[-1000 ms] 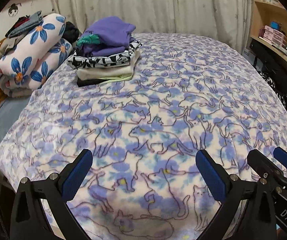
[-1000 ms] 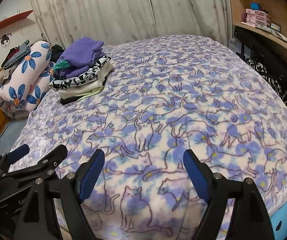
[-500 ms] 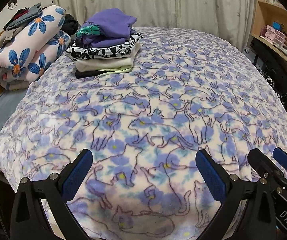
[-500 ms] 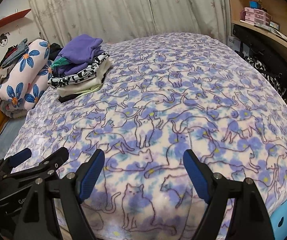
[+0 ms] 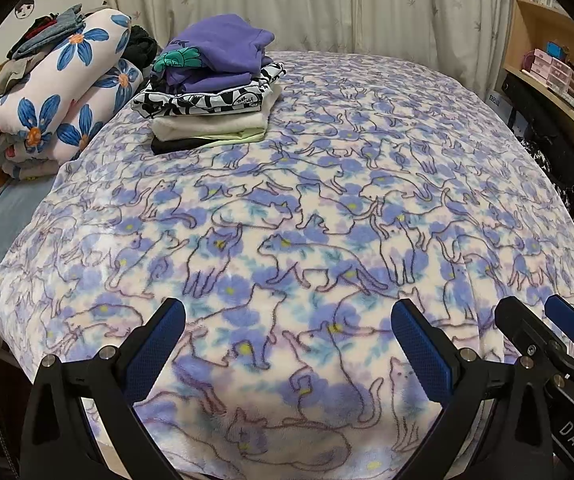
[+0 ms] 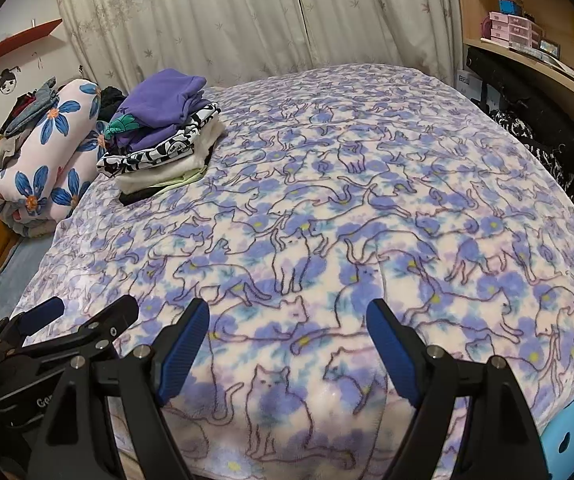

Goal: Fold large clothes

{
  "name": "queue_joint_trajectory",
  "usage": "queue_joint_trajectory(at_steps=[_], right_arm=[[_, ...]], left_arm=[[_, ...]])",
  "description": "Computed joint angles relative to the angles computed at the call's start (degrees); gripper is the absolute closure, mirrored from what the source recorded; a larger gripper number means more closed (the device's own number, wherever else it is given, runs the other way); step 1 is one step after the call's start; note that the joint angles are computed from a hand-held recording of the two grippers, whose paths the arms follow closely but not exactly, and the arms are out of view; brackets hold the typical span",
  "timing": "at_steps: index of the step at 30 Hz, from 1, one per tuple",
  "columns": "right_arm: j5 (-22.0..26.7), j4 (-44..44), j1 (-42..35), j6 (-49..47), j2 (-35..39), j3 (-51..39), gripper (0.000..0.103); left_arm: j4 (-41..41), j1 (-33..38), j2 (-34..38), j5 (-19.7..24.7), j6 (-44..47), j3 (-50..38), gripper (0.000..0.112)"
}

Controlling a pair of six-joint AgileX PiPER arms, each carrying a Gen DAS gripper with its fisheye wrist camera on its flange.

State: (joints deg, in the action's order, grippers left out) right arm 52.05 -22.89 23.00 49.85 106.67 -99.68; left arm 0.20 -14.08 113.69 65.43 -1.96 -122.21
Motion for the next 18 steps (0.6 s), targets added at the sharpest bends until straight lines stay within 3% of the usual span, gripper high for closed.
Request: queue_joint_trajectory(at_steps=[18], right_arm=[[-0.42,-0.15,-0.03,0.24,-0.12,0.39,0.022]], left_arm=[[-1.09,0.33,-0.24,-0.48,0.53,0.88,0.01]])
